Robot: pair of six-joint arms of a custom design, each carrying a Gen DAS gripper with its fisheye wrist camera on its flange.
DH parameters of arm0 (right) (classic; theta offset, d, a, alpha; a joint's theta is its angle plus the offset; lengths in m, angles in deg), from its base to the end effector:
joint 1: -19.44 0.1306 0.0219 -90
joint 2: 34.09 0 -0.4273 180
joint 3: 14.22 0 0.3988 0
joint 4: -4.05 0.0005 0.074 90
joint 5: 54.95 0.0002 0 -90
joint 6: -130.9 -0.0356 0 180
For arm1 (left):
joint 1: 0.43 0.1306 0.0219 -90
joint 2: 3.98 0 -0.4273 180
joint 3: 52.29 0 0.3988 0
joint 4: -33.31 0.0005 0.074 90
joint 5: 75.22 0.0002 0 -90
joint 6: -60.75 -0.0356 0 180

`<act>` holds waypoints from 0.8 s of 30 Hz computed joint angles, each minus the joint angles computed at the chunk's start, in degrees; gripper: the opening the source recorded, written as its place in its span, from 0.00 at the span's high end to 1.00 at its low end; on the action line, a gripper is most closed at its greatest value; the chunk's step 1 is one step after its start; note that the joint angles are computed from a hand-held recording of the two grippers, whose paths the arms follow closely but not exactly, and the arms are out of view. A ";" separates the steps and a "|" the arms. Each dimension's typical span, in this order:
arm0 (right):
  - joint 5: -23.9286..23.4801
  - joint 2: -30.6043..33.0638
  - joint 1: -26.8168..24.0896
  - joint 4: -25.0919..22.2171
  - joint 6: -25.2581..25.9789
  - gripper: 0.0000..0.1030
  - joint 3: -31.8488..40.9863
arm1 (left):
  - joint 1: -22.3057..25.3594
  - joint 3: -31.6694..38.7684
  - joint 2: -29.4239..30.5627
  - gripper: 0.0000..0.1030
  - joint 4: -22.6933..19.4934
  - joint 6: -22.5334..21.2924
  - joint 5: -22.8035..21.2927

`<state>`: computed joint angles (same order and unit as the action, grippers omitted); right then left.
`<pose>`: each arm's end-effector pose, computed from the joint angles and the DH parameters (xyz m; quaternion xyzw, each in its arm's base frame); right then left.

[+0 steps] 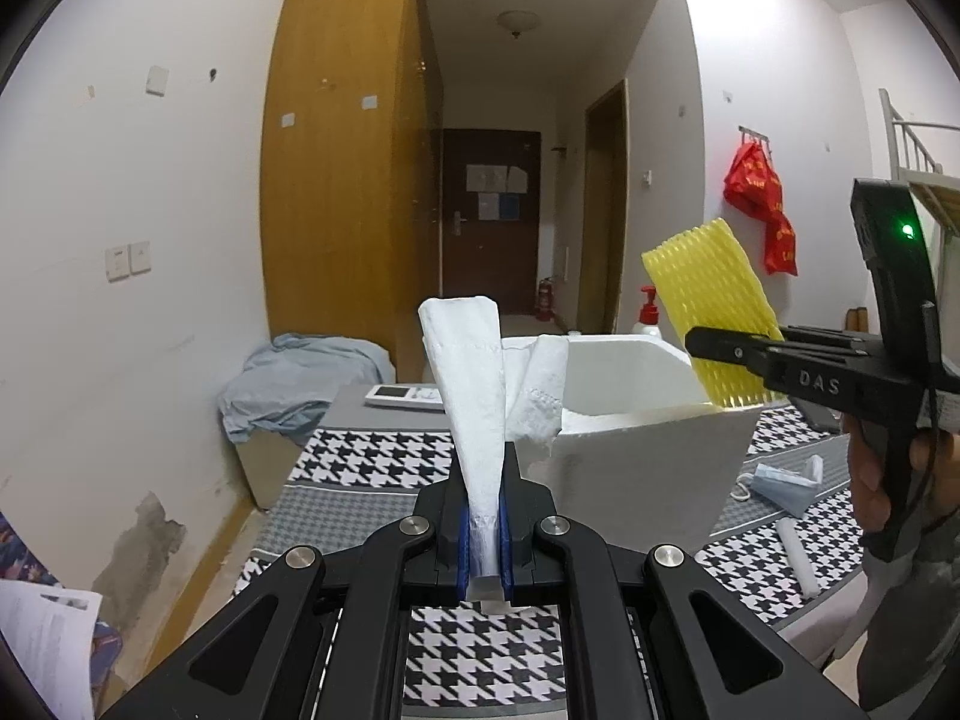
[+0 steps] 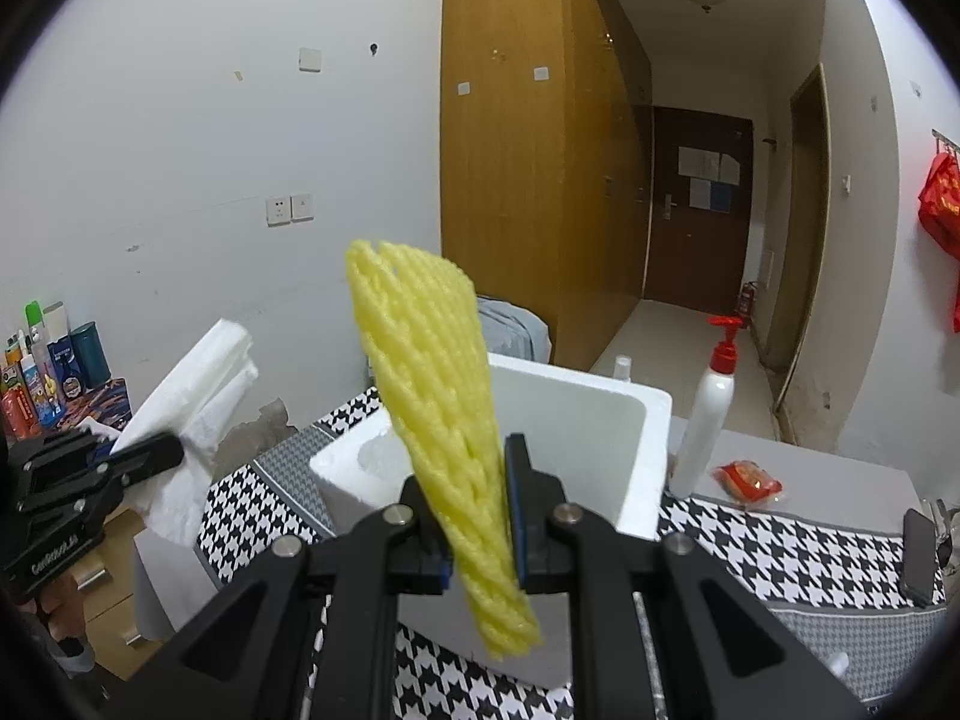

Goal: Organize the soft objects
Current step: 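Carry the net sleeve and white cloth toward the white foam box, then lower the yellow net sleeve into the foam box and open the right gripper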

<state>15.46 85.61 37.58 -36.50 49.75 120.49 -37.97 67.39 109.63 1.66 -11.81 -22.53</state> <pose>0.6766 0.2337 0.5585 -0.2828 0.7894 0.1860 0.5122 0.5535 -0.3987 0.5199 -0.0280 0.8191 0.0070 0.5729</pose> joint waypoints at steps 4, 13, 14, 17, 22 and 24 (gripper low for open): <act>0.19 2.44 0.33 -2.13 -0.30 0.83 4.26 | 0.09 -0.61 -0.40 0.93 -0.41 0.76 -0.73; 1.22 7.98 0.96 -7.98 -0.95 0.83 13.89 | 0.15 -1.13 -0.68 0.93 -0.34 1.84 -1.21; 1.34 8.37 1.04 -8.48 -0.88 0.83 14.60 | 0.17 -1.17 -0.70 0.93 -0.37 1.92 -1.16; 1.89 9.17 1.20 -9.42 -0.90 0.83 15.94 | 0.23 -1.03 -0.64 0.93 -0.52 1.86 -0.89; 2.69 10.61 1.38 -11.15 -1.42 0.83 18.47 | 0.13 -1.92 -1.17 0.93 0.43 1.46 -1.14; 3.10 11.24 1.47 -11.71 -1.80 0.82 19.59 | 0.16 -2.12 -1.25 0.93 0.46 1.64 -1.25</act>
<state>18.55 96.85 39.04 -48.21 47.94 140.08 -37.81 65.27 108.38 2.12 -10.17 -23.79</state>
